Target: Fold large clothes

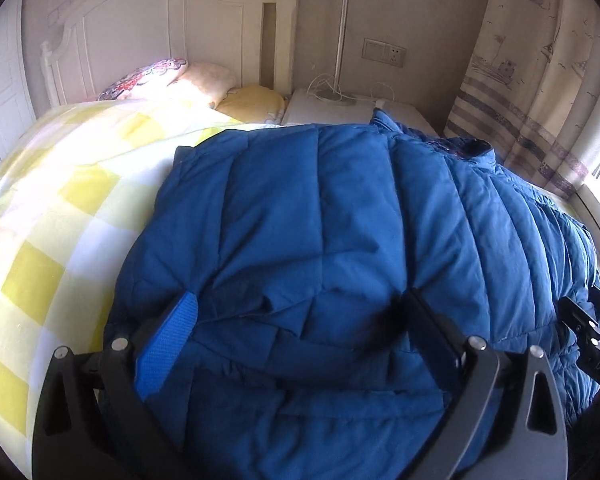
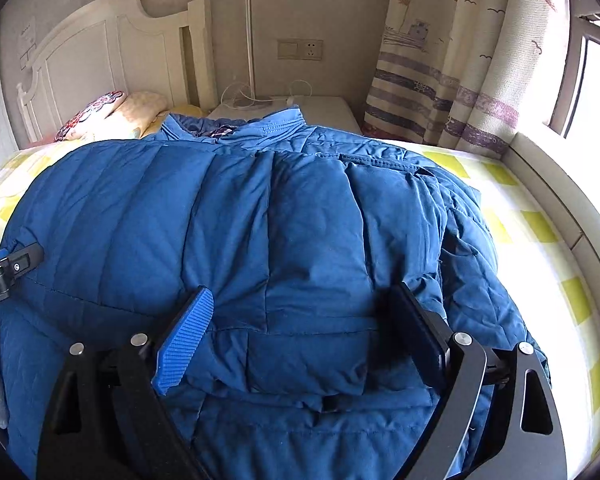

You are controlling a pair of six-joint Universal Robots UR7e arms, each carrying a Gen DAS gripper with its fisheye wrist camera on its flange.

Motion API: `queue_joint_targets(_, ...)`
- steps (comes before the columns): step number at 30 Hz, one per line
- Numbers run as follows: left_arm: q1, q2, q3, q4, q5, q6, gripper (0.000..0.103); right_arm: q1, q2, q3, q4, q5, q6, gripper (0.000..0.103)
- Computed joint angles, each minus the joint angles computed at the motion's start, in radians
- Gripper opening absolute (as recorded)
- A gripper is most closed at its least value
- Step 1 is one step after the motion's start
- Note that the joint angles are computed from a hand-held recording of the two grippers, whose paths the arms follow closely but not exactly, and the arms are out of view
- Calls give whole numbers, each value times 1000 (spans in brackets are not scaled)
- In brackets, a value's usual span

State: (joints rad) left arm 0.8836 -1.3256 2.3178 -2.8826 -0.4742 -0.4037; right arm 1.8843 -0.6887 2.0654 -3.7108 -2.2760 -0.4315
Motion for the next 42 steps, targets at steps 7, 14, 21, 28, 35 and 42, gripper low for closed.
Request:
queue_joint_targets(7,-27,135,-158,-82,30,266,100,-6,-10,7,6,21,12,86)
queue_joint_targets(14,159,224,-370,49,-47,249,101,-22,-29,26,6,68,21,86)
queue_joint_targets(21,179,157,-352,14,-166,259,100,-31,-42,37,13,104,30,86)
queue_joint_targets(28,192,187,-360,48,-71,228,100,-35,-47,42,10,116,30,86)
queue_joint_targets(35,-11,96,-114,-111,2,250,100,-39,-50,44,12,125,33,86)
queue_joint_targets(42,-29,121,-58,83,5,133,101,-38,-46,39,15,116,29,86)
